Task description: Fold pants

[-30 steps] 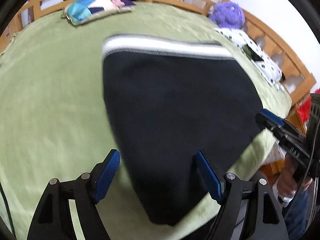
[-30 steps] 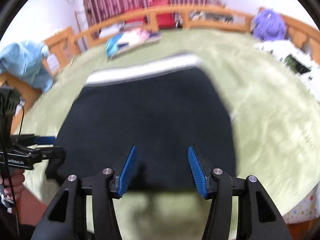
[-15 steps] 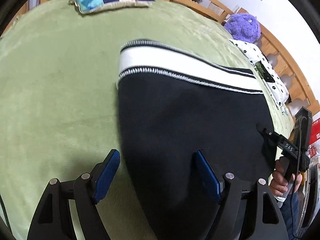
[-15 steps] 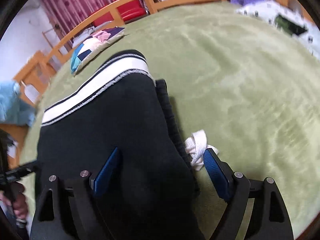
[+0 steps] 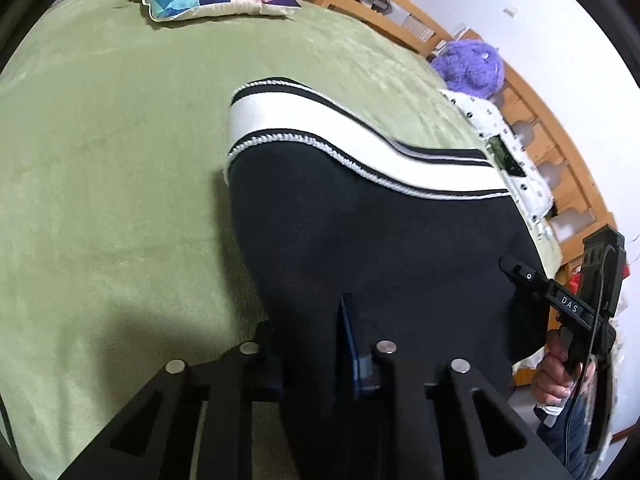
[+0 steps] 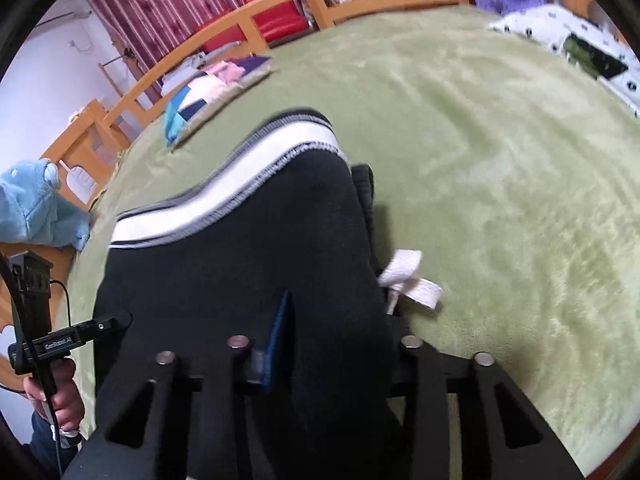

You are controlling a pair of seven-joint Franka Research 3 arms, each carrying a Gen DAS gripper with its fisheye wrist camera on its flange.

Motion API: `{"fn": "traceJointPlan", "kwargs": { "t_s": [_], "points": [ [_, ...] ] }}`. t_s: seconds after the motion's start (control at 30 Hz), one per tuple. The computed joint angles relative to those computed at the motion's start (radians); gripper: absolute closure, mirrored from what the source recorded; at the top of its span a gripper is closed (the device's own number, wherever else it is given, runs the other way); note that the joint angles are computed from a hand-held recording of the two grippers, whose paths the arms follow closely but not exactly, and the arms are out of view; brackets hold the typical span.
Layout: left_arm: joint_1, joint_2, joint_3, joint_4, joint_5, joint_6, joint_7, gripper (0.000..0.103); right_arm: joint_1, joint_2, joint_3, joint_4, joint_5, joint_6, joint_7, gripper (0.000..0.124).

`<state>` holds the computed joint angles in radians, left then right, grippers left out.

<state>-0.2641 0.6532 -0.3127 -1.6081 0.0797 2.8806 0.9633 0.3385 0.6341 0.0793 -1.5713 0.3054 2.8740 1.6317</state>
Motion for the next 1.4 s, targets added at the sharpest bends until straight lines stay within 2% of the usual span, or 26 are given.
{"fn": "traceJointPlan", "kwargs": {
  "t_s": [0.07,0.13,0.2,0.23,0.37,0.5,0.63,0.67,0.73,0.8,0.87,0.9,0.97,1.03,1.07,1.1,1.13,1.2,1.27,1.3,1.4],
  "points": [
    [0.040,-0.021,-0.036,-0.034,-0.022,0.014,0.029,0.085,-0.003,-0.028,0.017,-0.021,0.017,0.016,-0.003,0.097],
    [0.074,-0.047,-0.068,-0.074,-0.045,0.040,0.060,0.087,0.060,-0.047,-0.044,-0.029,-0.030,0.012,0.056,0.098],
    [0.051,-0.094,-0.028,-0.118,-0.024,0.058,0.045,0.087,0.103,-0.051,-0.076,-0.019,-0.075,0.003,0.101,0.099],
    [0.031,-0.128,0.006,-0.152,-0.003,0.072,0.025,0.088,0.102,-0.055,-0.062,-0.019,-0.075,0.002,0.106,0.099],
    [0.047,-0.235,0.044,-0.280,0.023,0.117,-0.012,0.090,0.087,-0.055,0.005,-0.018,-0.049,0.020,0.085,0.101],
    [-0.004,-0.353,0.172,-0.397,0.140,0.118,-0.128,0.090,0.082,-0.012,0.090,0.033,0.003,0.046,0.026,0.102],
    [0.055,-0.437,0.186,-0.499,0.186,0.120,-0.166,0.090,0.099,0.079,0.156,0.159,0.048,0.027,-0.034,0.106],
    [0.062,-0.446,0.194,-0.511,0.204,0.117,-0.180,0.090,0.114,0.095,0.153,0.185,0.051,0.019,-0.038,0.106],
    [0.087,-0.458,0.189,-0.536,0.212,0.120,-0.189,0.090,0.152,0.131,0.134,0.247,0.041,-0.007,-0.039,0.106],
    [0.149,-0.452,0.132,-0.555,0.131,0.131,-0.122,0.090,0.203,0.147,0.087,0.283,0.010,-0.031,-0.012,0.106],
    [0.177,-0.440,0.098,-0.567,0.077,0.146,-0.079,0.086,0.251,0.143,0.019,0.283,-0.042,-0.048,0.031,0.103],
    [0.151,-0.432,0.122,-0.563,0.106,0.135,-0.103,0.083,0.266,0.135,-0.007,0.271,-0.065,-0.060,0.054,0.098],
    [0.106,-0.427,0.162,-0.556,0.163,0.104,-0.160,0.070,0.321,0.131,-0.106,0.260,-0.148,-0.130,0.157,0.089],
    [0.111,-0.429,0.142,-0.564,0.153,0.093,-0.158,0.063,0.342,0.140,-0.153,0.250,-0.208,-0.185,0.233,0.081],
    [0.115,-0.435,0.126,-0.570,0.139,0.088,-0.135,0.056,0.334,0.129,-0.148,0.217,-0.216,-0.159,0.251,0.078],
    [0.092,-0.443,0.146,-0.571,0.179,0.074,-0.169,0.053,0.318,0.109,-0.130,0.178,-0.213,-0.126,0.259,0.073],
    [0.052,-0.458,0.182,-0.572,0.249,0.047,-0.231,0.049,0.306,0.097,-0.118,0.164,-0.218,-0.128,0.267,0.072],
    [0.024,-0.494,0.204,-0.592,0.347,0.026,-0.309,0.048,0.328,0.058,-0.143,0.126,-0.255,-0.126,0.330,0.073],
    [0.029,-0.530,0.192,-0.625,0.390,0.034,-0.343,0.043,0.362,-0.010,-0.176,0.029,-0.315,-0.045,0.390,0.073],
    [0.031,-0.547,0.187,-0.643,0.413,0.039,-0.367,0.039,0.363,-0.033,-0.171,-0.007,-0.331,-0.007,0.395,0.073],
    [0.028,-0.571,0.172,-0.681,0.500,0.016,-0.461,0.038,0.369,-0.076,-0.142,-0.096,-0.370,0.090,0.357,0.073]
  ]
}}
